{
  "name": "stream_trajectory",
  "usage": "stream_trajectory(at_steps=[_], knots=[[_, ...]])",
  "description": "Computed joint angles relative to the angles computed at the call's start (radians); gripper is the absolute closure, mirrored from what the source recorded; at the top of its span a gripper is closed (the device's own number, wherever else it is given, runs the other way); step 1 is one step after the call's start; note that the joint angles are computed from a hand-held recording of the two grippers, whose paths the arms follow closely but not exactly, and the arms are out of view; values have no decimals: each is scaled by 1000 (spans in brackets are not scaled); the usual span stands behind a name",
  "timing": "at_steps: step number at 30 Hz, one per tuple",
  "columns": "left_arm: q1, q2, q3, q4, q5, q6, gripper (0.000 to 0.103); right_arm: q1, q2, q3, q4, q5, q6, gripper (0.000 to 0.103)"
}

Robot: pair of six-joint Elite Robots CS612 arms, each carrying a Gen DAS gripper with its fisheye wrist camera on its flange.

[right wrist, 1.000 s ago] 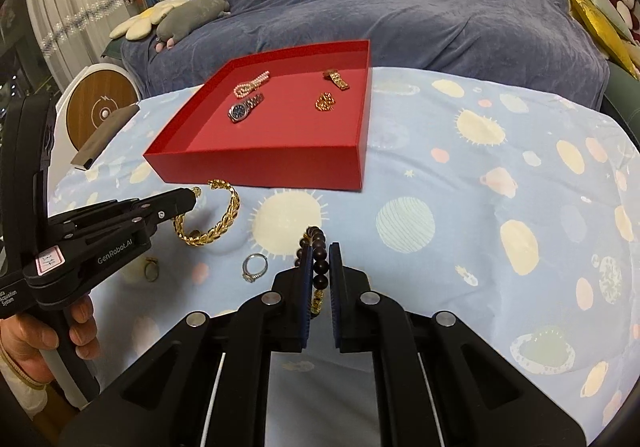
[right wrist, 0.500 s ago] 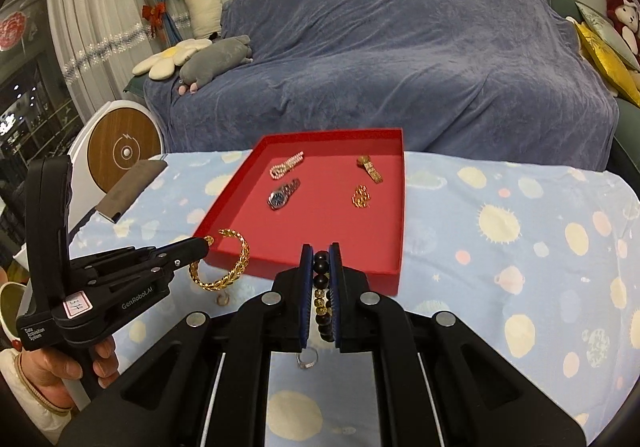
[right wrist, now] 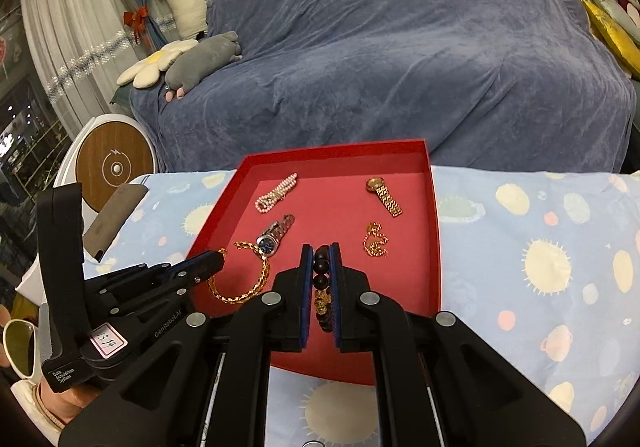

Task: Organize jewelry
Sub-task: 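Carry both bracelets into the red box and open both grippers, then move the left gripper to the gold ring and close on it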

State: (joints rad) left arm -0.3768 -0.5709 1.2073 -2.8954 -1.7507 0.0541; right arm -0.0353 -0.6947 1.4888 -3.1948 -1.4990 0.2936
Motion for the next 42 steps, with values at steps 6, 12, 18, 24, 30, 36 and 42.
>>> stream_trajectory(at_steps=[6,12,18,24,30,36,42], knots=[[-6,19,-25,12,39,3,97,2,35,-38,77,-32,-34,95],[0,15,-18,-12,43,-24,78,4,16,4,23,-120,-40,69],[12,-36,58,-97,28,-40,49,2,-58,112,-56,-127,-55,68],[28,-101,168,-171,12,-63,48,7,-122,235,-114,-96,-22,65],[30,-149,282,-233,35,-41,48,25,-142,305,-127,-81,-4,65],[37,-174,354,-230,21,-34,48,38,-138,334,-124,-76,-18,65],[32,-183,398,-195,-1,29,45,47,-127,331,-100,-70,-45,64]])
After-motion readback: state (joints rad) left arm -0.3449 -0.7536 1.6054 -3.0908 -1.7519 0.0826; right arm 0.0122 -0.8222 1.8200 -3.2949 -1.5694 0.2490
